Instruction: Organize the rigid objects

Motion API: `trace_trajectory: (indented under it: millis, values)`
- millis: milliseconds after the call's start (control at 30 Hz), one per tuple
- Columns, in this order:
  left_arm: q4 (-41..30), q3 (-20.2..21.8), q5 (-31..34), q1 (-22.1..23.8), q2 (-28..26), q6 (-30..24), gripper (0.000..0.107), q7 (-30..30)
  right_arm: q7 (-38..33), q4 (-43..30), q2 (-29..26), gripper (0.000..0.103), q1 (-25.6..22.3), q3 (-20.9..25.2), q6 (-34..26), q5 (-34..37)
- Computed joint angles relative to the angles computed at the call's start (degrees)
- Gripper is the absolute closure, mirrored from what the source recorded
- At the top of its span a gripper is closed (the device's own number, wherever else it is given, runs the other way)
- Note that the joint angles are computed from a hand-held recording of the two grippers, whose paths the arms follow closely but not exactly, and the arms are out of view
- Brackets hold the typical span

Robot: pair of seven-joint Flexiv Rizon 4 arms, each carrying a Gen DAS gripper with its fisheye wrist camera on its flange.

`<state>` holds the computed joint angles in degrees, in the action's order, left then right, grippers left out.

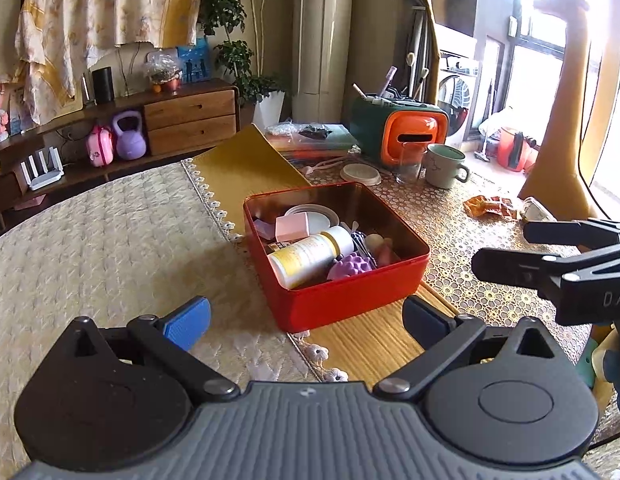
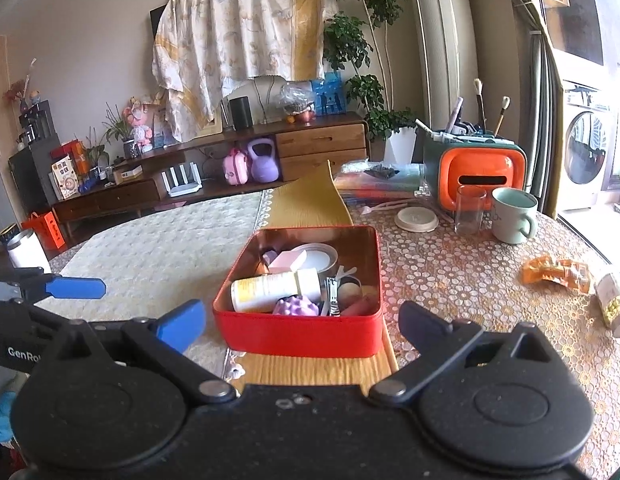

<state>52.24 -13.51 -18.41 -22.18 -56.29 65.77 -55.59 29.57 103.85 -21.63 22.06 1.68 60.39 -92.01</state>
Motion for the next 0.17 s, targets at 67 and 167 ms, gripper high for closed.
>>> trace_trajectory:
  millis: [67, 167]
  values:
    - [-0.26, 0.27, 0.05, -0.09, -0.14, -0.02, 0.004, -0.44, -0.12, 0.07, -0.04, 0.0, 0.02, 0.02, -0.16, 0.34]
    - [-0.75, 0.35, 0.1, -0.1, -0.33, -0.55, 0.004, -0.82, -0.22, 0.25, -0.08, 0.0, 0.08, 0.02, -0.34, 0.77]
